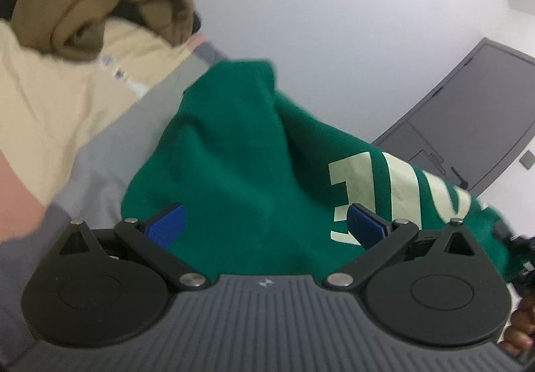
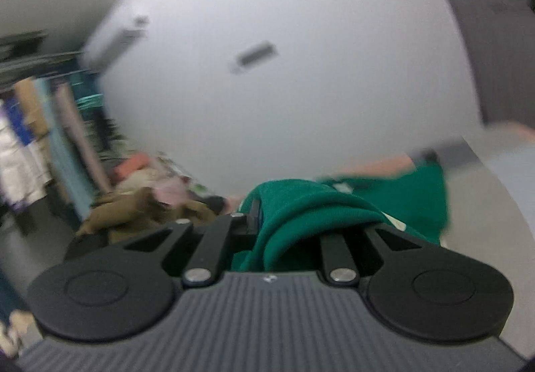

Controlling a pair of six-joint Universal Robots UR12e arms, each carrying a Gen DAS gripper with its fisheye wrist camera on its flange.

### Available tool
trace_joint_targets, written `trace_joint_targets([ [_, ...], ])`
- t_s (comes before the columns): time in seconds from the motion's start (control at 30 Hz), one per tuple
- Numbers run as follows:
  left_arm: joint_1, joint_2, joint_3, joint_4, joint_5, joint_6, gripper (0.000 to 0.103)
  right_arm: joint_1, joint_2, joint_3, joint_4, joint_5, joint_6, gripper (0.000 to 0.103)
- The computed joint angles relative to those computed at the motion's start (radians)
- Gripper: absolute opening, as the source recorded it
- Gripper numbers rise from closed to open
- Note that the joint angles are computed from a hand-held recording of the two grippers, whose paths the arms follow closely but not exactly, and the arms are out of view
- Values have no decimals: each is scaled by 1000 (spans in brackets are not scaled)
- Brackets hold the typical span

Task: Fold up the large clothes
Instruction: 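Close the left gripper on the hoodie while the right gripper holds its fabric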

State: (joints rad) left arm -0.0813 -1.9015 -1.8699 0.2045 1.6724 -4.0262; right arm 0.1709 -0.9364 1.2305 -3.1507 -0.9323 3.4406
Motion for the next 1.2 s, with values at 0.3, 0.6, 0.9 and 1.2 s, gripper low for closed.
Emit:
trace_joint_targets([
  [0.3,-3,6,24,-169,-27,-19,102,5,82,-90,196,-151,-40,17],
  [0.6,-40,16,38,-154,-184,91,102,-9,101,-84,234,-131,-36,19],
  [0.9,-55,-83,93,-109,-359,26,86,-12,109,-89,239,-113,-31,20],
  [1.2,-27,-93,70,-12,-260,-104,10,-30,99,-83,254,-33,-56,21],
])
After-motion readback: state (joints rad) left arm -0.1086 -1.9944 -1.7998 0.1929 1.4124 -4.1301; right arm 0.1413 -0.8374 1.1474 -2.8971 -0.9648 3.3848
